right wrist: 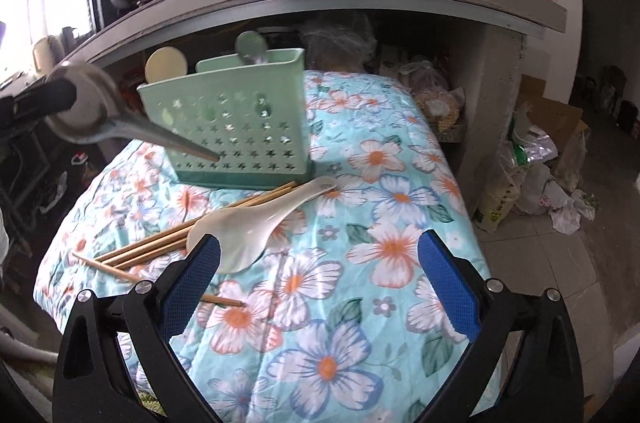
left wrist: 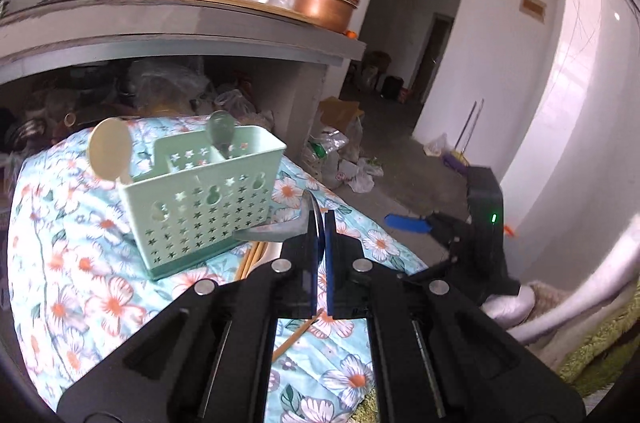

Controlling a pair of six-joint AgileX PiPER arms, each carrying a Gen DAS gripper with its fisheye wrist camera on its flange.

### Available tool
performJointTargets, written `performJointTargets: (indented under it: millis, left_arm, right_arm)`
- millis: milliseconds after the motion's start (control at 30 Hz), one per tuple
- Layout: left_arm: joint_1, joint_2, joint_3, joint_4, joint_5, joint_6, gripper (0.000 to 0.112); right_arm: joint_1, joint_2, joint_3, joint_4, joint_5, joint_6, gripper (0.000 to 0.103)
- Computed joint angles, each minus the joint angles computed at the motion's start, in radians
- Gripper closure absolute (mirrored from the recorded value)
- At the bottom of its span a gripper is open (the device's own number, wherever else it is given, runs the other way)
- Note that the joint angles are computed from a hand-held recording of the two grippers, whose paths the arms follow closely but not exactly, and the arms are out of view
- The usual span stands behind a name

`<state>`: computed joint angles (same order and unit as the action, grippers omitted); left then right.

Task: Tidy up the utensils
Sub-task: 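Lower the steel spoon into the green basket with the left gripper while the right gripper approaches the paddle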

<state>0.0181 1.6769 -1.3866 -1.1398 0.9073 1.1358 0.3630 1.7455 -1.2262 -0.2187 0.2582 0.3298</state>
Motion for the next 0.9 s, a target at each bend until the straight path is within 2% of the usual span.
performJointTargets:
  millis: [133,233,300,367,500,567,633,700,733,767,900]
  left_arm:
    - [0.05,-0.013,0.031,-0.05,0.008,0.016,0.11]
    - [0.079,-0.019,0.052,-0.072,0.017,0.032,0.11]
    - [0.103,-0.02,0.064,-0.087,0.034,0.045,0.11]
    - [0.123,-0.02,0.069,-0.099,0.052,0.056,0.11]
    - [0.159,0.004,0.054,-0.123,0.104,0.06,0.11]
    - [0.176,0.018,0.045,-0.133,0.128,0.061,0.11]
    - [0.187,0.022,0.043,-0.143,0.144,0.061,0.11]
    - [0.205,0.029,0.038,-0.165,0.182,0.068,0.11]
    - [0.216,0.032,0.036,-0.175,0.203,0.072,0.11]
    - [0.224,0.034,0.031,-0.184,0.221,0.073,0.11]
    - [0.254,0.037,0.014,-0.214,0.282,0.073,0.11]
  right_arm:
    - [0.067,0.067,-0.08,0.073,0.056,-0.133,0.025]
    - [0.116,0.123,-0.144,0.042,0.101,-0.153,0.035]
    - [0.152,0.163,-0.189,-0.032,0.139,-0.104,0.042]
    - [0.174,0.205,-0.243,-0.041,0.187,-0.115,0.05]
    - [0.216,0.28,-0.336,-0.128,0.287,-0.077,0.056]
    - [0.225,0.312,-0.376,-0.124,0.334,-0.082,0.063]
    - [0.224,0.322,-0.388,-0.128,0.349,-0.065,0.065]
    - [0.227,0.327,-0.397,-0.156,0.36,-0.035,0.073]
    - [0.228,0.329,-0.403,-0.167,0.367,-0.022,0.082]
    - [0.226,0.326,-0.404,-0.168,0.369,-0.015,0.085]
    - [0.229,0.286,-0.376,-0.211,0.364,0.043,0.092]
